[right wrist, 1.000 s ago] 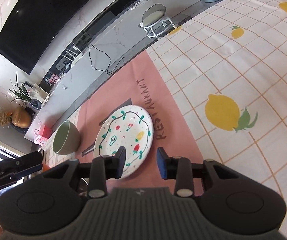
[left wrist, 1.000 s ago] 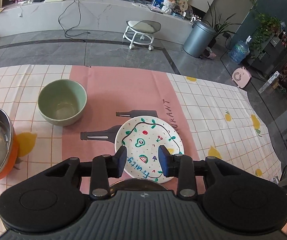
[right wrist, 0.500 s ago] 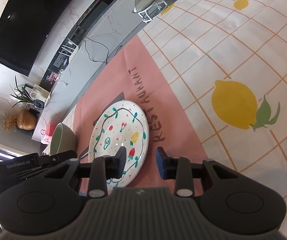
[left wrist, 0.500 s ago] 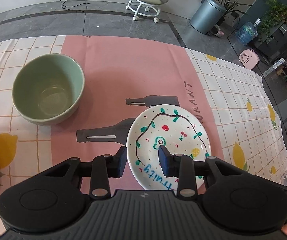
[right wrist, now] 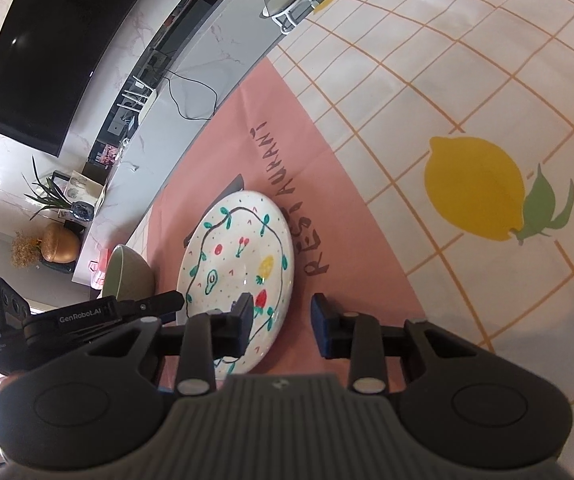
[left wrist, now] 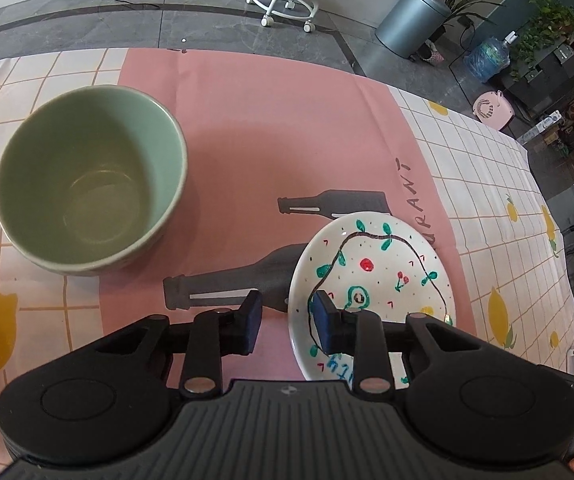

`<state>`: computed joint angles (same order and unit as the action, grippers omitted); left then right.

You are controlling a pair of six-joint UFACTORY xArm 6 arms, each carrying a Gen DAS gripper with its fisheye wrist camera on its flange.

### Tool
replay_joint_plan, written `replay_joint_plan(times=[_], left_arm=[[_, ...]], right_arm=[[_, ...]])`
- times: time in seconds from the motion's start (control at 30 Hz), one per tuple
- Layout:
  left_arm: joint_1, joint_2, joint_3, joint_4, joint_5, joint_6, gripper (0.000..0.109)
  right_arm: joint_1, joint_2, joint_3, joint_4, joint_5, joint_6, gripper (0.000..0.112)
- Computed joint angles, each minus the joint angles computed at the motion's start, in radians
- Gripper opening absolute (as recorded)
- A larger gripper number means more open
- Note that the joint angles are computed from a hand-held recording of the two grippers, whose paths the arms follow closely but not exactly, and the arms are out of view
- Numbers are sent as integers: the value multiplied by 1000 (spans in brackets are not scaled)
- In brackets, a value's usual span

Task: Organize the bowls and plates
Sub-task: 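Lower both grippers onto the white painted plate rim and grip it, then lift the white painted plate with both grippers and carry it toward the glass plate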

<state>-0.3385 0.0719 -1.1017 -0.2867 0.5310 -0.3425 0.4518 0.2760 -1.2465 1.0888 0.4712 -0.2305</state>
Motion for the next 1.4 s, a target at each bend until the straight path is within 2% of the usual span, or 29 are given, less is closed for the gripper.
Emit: replay_joint_plan(times=[0.17, 0.27, 0.37, 0.47, 0.6, 0.8, 1.13, 1.3, 1.4], left_arm=[[-10, 16, -10, -23, -14, 34, 25], [-22, 23, -19, 40, -21, 0, 21], [-22, 26, -23, 62, -18, -12, 17], [-25, 23, -16, 86, -29, -23, 17], [-32, 21, -15, 142, -37, -61, 16], [-31, 1, -14, 155, -35, -61, 13], [-22, -43, 12, -26, -65, -22, 12], [-15, -62, 40, -211, -97, 32, 12], [-13, -64, 45, -267, -104, 41, 12]], right_arm=[[-1, 4, -2, 36, 7, -31, 29], [-1, 15, -15, 88, 35, -66, 28], [5, 13, -14, 82, 23, -57, 28], [6, 10, -9, 64, 17, -36, 21], [5, 12, -5, 35, 10, -8, 6], [-1, 7, 4, 68, 20, -18, 6], [-41, 7, 20, 209, 91, 8, 7], [-71, 14, 37, 331, 138, -7, 7], [-75, 12, 38, 347, 145, 0, 7]])
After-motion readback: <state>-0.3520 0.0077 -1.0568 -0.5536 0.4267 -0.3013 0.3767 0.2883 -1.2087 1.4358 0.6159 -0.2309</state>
